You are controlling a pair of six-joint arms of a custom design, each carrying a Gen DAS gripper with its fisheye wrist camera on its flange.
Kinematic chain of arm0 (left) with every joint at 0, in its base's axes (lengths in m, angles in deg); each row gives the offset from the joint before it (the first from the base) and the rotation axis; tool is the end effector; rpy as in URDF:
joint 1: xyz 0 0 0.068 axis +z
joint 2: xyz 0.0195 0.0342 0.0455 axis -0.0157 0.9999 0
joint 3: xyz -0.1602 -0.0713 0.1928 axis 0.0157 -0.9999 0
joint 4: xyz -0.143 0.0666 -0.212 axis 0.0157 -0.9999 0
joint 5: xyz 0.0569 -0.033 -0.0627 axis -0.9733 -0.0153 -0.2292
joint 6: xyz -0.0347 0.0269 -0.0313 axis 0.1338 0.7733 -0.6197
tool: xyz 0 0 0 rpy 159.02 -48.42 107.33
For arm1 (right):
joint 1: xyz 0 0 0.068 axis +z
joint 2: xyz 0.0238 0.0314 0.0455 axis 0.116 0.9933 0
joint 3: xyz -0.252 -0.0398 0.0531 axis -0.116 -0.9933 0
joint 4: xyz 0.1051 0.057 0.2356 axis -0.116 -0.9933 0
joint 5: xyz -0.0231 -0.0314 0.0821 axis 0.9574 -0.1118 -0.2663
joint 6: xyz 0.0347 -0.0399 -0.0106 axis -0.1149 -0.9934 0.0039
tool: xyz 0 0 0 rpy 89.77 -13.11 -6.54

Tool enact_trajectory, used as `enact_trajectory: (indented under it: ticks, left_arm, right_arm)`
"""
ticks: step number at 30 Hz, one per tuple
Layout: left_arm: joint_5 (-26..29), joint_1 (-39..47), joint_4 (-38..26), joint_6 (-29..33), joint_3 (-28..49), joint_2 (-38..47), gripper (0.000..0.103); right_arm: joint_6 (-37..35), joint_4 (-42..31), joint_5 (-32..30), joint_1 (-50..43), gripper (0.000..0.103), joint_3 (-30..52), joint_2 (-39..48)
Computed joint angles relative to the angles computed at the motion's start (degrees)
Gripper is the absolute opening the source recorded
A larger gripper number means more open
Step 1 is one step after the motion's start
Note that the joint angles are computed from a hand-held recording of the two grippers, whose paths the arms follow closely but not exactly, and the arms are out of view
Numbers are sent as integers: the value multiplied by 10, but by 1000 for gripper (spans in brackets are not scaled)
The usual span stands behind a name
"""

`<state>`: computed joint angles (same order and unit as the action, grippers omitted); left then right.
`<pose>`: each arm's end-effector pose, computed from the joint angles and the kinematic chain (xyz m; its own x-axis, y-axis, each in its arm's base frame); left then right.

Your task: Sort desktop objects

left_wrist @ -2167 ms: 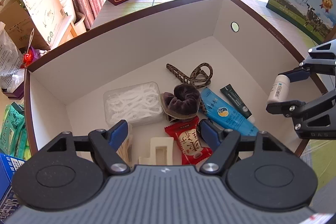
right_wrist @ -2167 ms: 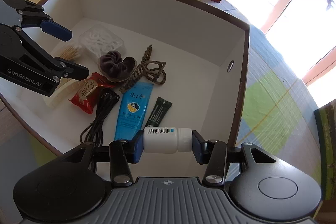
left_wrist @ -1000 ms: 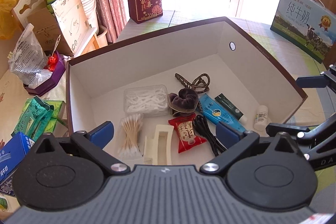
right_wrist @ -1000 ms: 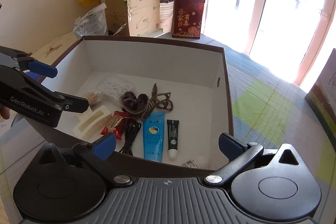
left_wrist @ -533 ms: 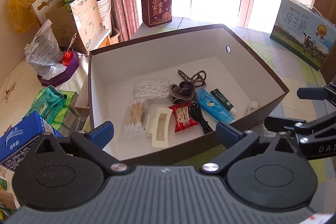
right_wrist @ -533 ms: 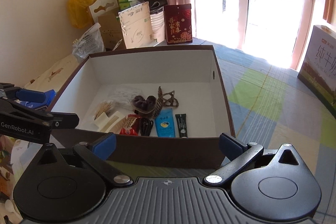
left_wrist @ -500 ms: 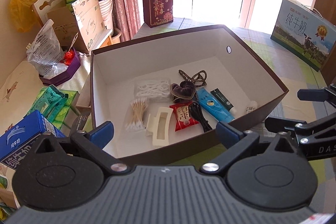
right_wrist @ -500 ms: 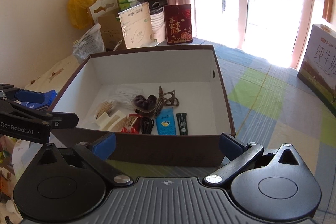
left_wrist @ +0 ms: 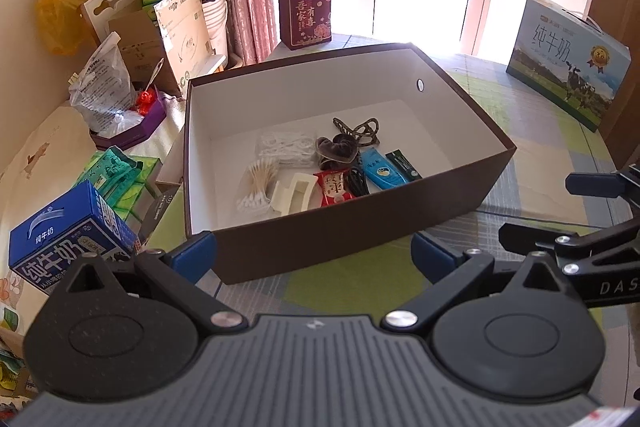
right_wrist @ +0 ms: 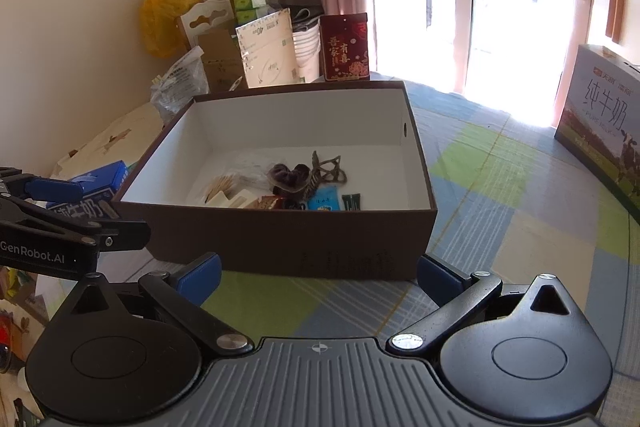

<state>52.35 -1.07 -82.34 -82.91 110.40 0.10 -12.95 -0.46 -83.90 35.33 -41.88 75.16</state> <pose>0.1793 -0.0016 0.1646 -0.7448 0.1144 -0.6574 0.1090 0.9928 0.0492 0.2244 0.1188 0.0958 -0.6865 -0.0704 -0.7237 -0.2356 0.9631 0.1298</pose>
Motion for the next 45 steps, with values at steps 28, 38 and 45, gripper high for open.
enact_trajectory:
  ticks: [28,38,45]
  left_arm:
    - [-257,-334,-173,-280,-18,-153,102]
    - [-319,-388,-187,-348,-9,-118,102]
    - [-331,-388,-186,-362,-8,-101,102]
  right_arm:
    - [-60,-53,-61,-42,101,-141,-226]
    - [-95,-40,-99,-83,101,-150,-226]
    - [-116,-18,-108,-91,101,-150,-204]
